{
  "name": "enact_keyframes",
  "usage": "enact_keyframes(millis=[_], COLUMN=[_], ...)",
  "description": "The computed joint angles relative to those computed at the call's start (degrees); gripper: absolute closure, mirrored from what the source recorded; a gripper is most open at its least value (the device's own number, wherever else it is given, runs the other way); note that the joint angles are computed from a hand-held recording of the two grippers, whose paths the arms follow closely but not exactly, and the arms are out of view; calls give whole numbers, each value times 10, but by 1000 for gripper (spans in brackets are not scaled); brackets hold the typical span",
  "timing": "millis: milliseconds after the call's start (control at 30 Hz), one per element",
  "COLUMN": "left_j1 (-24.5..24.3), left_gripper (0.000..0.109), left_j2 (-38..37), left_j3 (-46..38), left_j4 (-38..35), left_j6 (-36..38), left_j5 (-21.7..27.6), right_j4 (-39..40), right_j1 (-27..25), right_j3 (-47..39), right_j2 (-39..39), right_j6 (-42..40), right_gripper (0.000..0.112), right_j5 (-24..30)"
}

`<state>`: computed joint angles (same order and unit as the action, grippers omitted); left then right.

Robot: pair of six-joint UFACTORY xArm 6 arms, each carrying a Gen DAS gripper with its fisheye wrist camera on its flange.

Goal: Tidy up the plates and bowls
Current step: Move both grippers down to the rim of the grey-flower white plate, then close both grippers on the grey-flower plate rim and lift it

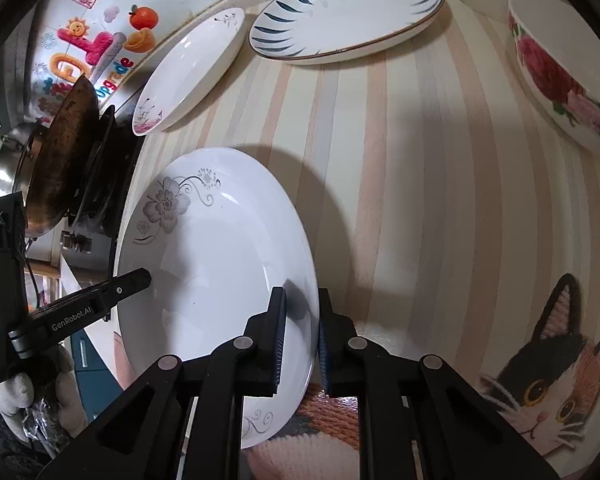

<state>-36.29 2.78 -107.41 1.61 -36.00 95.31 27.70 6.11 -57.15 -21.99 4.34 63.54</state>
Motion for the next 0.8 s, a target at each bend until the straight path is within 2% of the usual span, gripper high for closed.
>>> enact_keyframes(millis=[200,333,567,800], left_j1=[-33,-59,-107,-143], left_gripper=[81,81,81,81], left_j2=[-1,18,76,180], left_j3=[-25,-65,-160,-280], left_j4=[5,5,-4,-33], left_j6=[-14,-19,-23,-23], left_j5=[3,2,9,23], right_j4=[-1,2,1,-1], right_j1=[-29,-72,-182,-301], right_j3=[17,23,34,51], right_j2=[-41,-76,-142,-178], right_j6=[-15,-29,-62,-109], right_gripper=[96,96,96,96], right_j5=[15,45,106,153])
